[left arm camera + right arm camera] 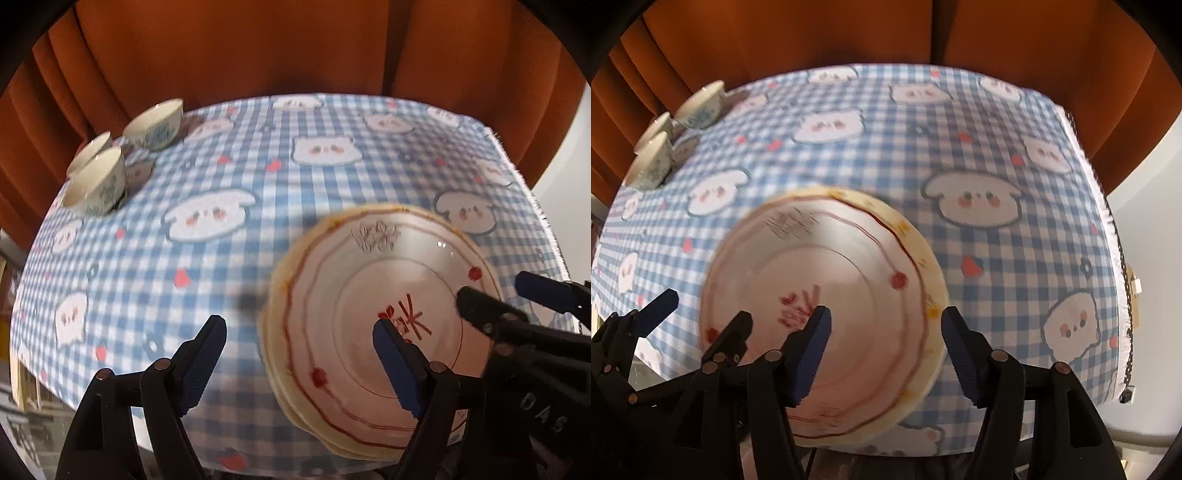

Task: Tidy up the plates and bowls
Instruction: 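Lower the red-rimmed plate onto the stack and open both tools, then move both tools toward the plain cream plate beside the bowls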

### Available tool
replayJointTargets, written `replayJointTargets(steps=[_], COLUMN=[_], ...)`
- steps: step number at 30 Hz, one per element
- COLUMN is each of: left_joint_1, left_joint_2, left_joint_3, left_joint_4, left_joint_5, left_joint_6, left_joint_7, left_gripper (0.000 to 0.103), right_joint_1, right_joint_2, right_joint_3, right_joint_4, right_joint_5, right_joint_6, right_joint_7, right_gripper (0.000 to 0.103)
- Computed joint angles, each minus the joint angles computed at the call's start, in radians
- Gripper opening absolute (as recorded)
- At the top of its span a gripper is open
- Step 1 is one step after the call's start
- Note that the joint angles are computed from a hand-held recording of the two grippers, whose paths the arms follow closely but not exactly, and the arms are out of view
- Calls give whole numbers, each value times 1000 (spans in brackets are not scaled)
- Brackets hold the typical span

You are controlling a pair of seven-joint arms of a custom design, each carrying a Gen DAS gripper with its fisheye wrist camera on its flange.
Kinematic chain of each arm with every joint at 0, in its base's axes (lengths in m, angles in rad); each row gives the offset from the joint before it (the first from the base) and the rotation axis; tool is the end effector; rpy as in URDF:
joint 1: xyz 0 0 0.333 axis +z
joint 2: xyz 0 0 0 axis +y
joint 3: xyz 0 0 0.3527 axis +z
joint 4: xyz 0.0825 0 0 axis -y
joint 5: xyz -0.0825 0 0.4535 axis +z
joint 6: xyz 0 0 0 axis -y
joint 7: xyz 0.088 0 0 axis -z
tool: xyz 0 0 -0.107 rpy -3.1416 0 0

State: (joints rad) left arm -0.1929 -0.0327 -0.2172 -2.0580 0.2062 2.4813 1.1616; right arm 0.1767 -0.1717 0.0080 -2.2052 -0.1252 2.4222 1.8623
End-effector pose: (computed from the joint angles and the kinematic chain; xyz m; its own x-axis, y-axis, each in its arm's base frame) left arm 0.5869 -0.2573 0.5053 -0.1343 -0.9909 -0.0065 -0.8772 0.1219 -0.4644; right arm 0.5758 0.1072 0.5004 -0.0288 -0.9996 0.0010 -0.9203 0.0262 -0.3903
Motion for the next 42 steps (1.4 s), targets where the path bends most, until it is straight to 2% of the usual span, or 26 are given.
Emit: replayJointTargets(steps=[4, 10, 18, 25, 29, 33, 36, 42], left_joint_1=[19, 68, 143, 210, 241, 266, 276, 279], left_joint_2=[-23, -54, -59, -11, 35, 94, 149, 280], left_joint_3=[24, 59, 110, 144, 151, 158, 166, 190], left_joint_4=[-24, -50, -48, 0, 54, 131, 193, 345], left_joint_5=[-89, -189, -352, -435, -429, -414, -377, -276], left_joint_6=[43, 62, 66, 63, 59, 43, 47, 28], left_joint_7=[142, 326, 545, 697, 725, 724, 677, 552], left_gripper=[83, 83, 83, 80, 80, 80, 80, 70], right_joint_1=[16, 52, 122, 196, 232, 262, 279, 301], right_joint_2=[2, 36, 137, 255, 335, 429, 518, 699], right_joint_3=[27, 68, 112, 117, 108, 94, 83, 61], right_joint_4=[13, 69, 202, 335, 428, 558, 679, 922], right_joint_5=[-14, -76, -227, -331, -347, -336, -322, -258], right_joint_6=[15, -2, -30, -43, -31, -62, -72, -98], right_joint_7=[78, 244, 482, 626, 653, 643, 610, 526], right_gripper=[66, 67, 71, 73, 73, 73, 73, 73])
